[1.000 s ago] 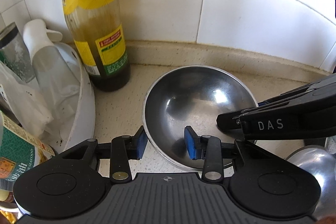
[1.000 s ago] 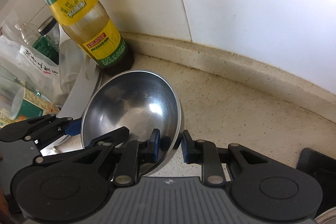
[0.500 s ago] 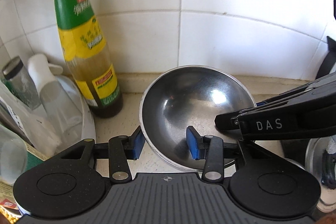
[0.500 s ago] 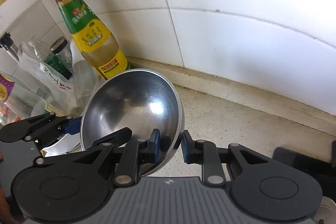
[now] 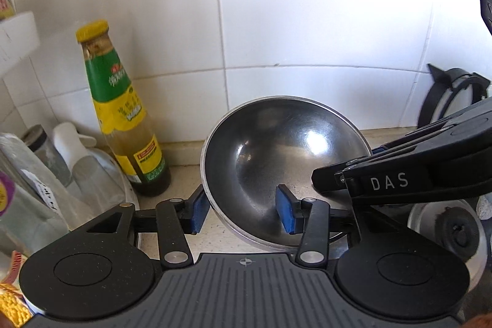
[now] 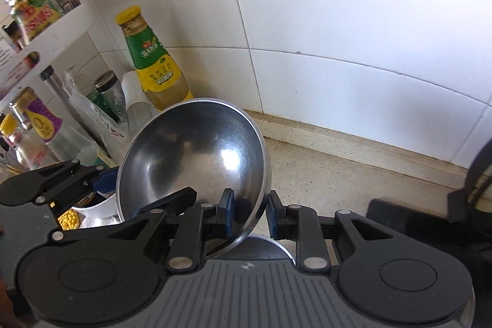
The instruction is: Organize plates and bowls
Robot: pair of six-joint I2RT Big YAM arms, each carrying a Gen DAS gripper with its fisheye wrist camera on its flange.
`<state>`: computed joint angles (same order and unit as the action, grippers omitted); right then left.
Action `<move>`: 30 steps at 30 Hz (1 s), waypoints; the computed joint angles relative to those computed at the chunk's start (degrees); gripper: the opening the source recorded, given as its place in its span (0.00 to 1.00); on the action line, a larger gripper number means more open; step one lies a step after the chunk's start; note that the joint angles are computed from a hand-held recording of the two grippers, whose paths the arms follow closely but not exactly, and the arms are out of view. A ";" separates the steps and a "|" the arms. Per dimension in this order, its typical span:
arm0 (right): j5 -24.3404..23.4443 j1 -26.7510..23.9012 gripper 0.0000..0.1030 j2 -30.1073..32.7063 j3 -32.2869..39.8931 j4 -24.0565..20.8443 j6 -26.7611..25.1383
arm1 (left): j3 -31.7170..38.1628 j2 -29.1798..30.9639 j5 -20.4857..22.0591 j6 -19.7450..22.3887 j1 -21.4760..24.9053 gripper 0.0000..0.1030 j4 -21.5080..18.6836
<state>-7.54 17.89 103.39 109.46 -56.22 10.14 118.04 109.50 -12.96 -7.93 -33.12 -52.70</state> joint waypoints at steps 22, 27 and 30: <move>2.88 1.65 0.28 -8.16 -11.91 -0.43 1.29 | -15.03 -10.73 0.94 0.54 -4.45 0.58 4.47; 1.83 1.17 0.28 -7.35 -12.24 -0.93 1.01 | -14.85 -9.72 1.92 0.37 -4.21 0.58 3.30; 2.12 0.77 0.28 -6.53 -12.01 -1.32 0.64 | -14.49 -9.07 2.68 0.25 -3.84 0.59 2.88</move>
